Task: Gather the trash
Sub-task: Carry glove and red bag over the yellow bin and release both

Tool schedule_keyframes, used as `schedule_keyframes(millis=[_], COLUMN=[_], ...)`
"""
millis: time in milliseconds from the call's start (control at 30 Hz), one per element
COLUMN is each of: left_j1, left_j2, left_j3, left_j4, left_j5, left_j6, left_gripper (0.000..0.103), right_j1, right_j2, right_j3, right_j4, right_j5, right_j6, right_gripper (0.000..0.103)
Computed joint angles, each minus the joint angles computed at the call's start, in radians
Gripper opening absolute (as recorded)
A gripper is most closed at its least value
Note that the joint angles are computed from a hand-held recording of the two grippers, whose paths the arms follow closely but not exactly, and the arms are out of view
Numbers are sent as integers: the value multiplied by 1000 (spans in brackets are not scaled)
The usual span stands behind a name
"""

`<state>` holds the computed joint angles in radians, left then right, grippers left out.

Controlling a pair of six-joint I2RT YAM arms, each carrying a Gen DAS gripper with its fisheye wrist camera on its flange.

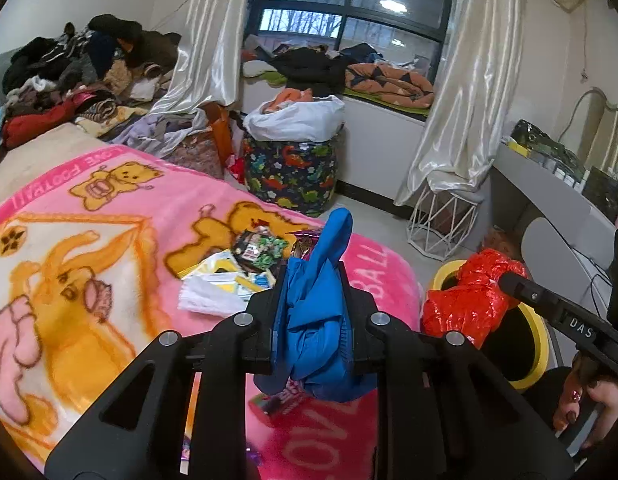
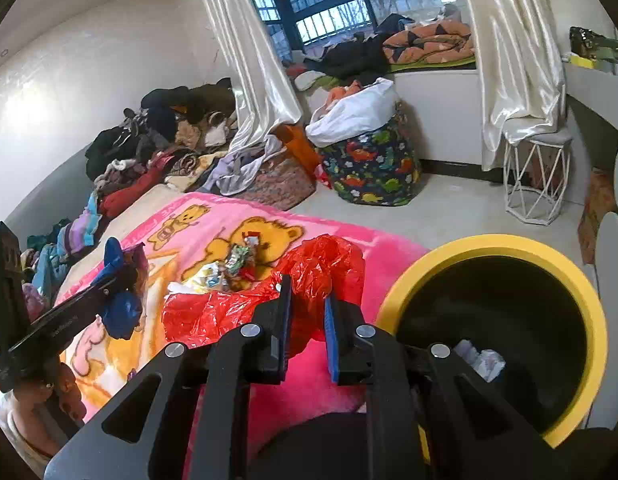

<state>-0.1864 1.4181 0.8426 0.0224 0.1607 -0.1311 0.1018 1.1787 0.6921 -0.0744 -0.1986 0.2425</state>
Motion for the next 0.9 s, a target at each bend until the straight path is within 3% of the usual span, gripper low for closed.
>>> schedule_keyframes(millis=[500,900], left_j1=[-128,-235], left_j2=[4,45], left_j3=[22,95], left_j4=[-6,-19], left_j5=[-45,-69], left_j6=[18,14], left_gripper=[15,15], right_j1=[-126,-344], right_j2=[-144,-193], right_j3=[-51,-62], right_j4=[-67,-83], right_j5=[-27,-155], right_j6=[-37,-34], right_gripper=[14,14])
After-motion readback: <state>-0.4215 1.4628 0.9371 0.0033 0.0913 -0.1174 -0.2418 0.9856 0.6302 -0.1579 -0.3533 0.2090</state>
